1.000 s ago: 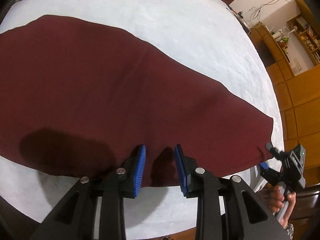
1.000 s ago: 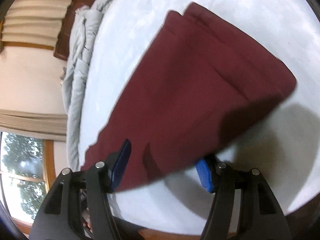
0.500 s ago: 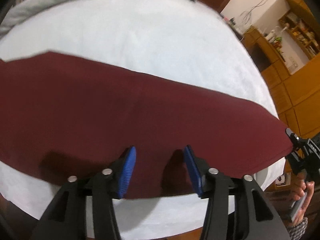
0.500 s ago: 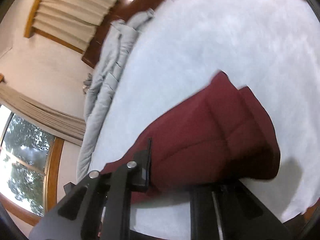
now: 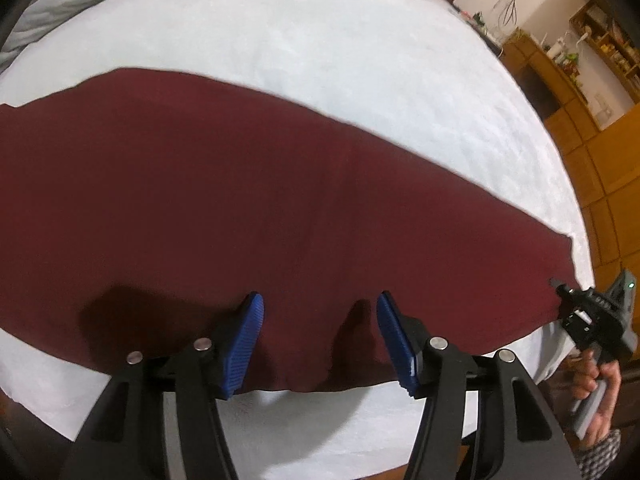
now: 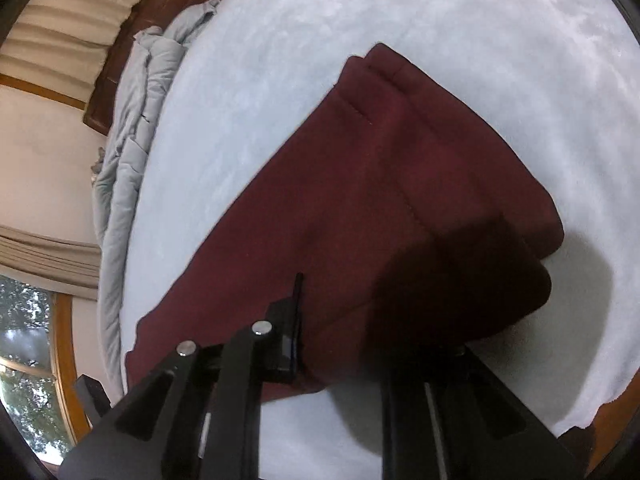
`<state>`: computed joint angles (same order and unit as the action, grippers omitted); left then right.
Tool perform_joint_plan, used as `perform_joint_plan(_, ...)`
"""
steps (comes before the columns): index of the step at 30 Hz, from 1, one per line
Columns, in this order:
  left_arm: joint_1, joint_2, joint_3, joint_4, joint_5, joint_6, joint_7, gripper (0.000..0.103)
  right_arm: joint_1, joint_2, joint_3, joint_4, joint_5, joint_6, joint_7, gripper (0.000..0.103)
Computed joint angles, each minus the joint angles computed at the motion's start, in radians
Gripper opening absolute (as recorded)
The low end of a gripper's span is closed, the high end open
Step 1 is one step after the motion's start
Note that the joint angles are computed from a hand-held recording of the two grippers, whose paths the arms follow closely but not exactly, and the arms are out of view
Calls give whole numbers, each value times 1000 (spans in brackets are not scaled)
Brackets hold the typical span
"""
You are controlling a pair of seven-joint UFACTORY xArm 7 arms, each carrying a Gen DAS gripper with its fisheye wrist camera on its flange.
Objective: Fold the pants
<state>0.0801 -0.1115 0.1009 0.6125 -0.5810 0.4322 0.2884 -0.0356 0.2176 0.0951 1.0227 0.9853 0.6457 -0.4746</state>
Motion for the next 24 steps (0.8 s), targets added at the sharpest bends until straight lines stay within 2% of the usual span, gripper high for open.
perform_joint_plan(2,-12,29,-25,12,31,-35,-33,61,8,13,-2,12,-29,1,49,14)
perform_joint_plan(4,-14,15,-25,14,42,-20,-37,64,39,-13,7,13,-82,-32,110,14)
perform_joint_plan(8,1,-25,11,22,-27,42,-24,64,77,-117,30,-31,-55,-110,43,15)
perform_joint_plan(13,39,-115,38,-27,40,38,-47,64,182,-190,51,-2,-25,-169,-61,15)
perform_joint_plan(18,62,-184,89,-68,51,52,-49,65,283,-147,86,86,-81,-182,-60,15)
perform_joint_plan(24,107,-246,115,-107,106,47,-101,67,350,-45,136,194,-173,-179,18,15)
